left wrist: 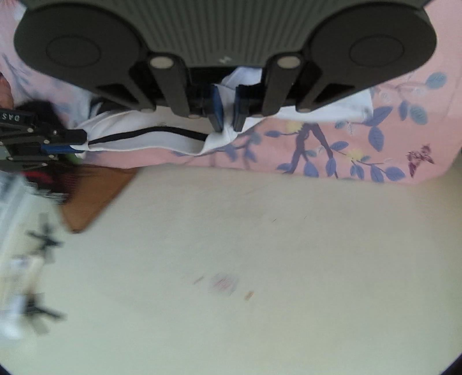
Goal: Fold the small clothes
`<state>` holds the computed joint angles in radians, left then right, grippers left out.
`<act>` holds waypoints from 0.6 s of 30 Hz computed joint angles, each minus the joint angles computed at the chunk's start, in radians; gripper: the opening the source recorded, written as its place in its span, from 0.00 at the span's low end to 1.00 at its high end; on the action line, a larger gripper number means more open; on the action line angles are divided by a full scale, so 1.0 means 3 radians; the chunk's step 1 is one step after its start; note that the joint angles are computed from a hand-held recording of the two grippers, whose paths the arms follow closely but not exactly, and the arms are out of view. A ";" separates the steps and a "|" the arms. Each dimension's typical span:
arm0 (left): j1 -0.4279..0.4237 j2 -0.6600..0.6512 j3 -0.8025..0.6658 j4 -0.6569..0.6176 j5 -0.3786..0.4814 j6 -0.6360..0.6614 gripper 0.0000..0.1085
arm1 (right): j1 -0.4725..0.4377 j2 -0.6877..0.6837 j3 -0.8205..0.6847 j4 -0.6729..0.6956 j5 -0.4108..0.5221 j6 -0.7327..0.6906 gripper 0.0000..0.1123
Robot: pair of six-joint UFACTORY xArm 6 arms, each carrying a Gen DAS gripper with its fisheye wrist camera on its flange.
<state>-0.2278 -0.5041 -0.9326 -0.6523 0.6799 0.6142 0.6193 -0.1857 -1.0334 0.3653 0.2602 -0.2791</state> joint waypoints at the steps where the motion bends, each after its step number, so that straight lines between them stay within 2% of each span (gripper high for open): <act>1: 0.0084 -0.0308 0.0183 -0.0164 0.0154 0.0135 0.08 | 0.0070 -0.0266 0.0221 -0.0185 -0.0040 0.0150 0.10; 3: 0.0268 -0.0827 0.0497 -0.0364 0.0454 0.0260 0.08 | 0.0218 -0.0759 0.0630 -0.0471 -0.0044 0.0467 0.10; 6: 0.0748 -0.1579 0.0914 -0.0564 0.1085 0.0394 0.08 | 0.0492 -0.1499 0.1225 -0.1184 0.0084 0.1307 0.10; 11: 0.1757 -0.2392 0.1435 -0.0815 0.2251 0.0456 0.09 | 0.0933 -0.2100 0.1770 -0.2379 0.0352 0.2798 0.10; 12: 0.1824 -0.2498 0.1548 -0.0818 0.2343 0.0416 0.09 | 0.1015 -0.2152 0.1848 -0.2602 0.0410 0.3085 0.10; 14: 0.2010 -0.2626 0.1650 -0.0739 0.2615 0.0406 0.14 | 0.1092 -0.2168 0.1940 -0.2764 0.0461 0.3412 0.10; 15: 0.1922 -0.2697 0.1705 -0.0616 0.2559 0.0312 0.21 | 0.1094 -0.2112 0.1958 -0.2935 0.0467 0.3603 0.10; 16: 0.1900 -0.2739 0.1724 -0.0531 0.2541 0.0269 0.24 | 0.1104 -0.2079 0.1988 -0.3060 0.0513 0.3753 0.12; 17: 0.2009 -0.2751 0.1704 -0.0565 0.2640 0.0331 0.26 | 0.1092 -0.2096 0.2038 -0.3045 0.0524 0.3776 0.15; 18: 0.2249 -0.2713 0.1632 -0.0674 0.2847 0.0498 0.29 | 0.1077 -0.2121 0.2084 -0.2970 0.0501 0.3772 0.15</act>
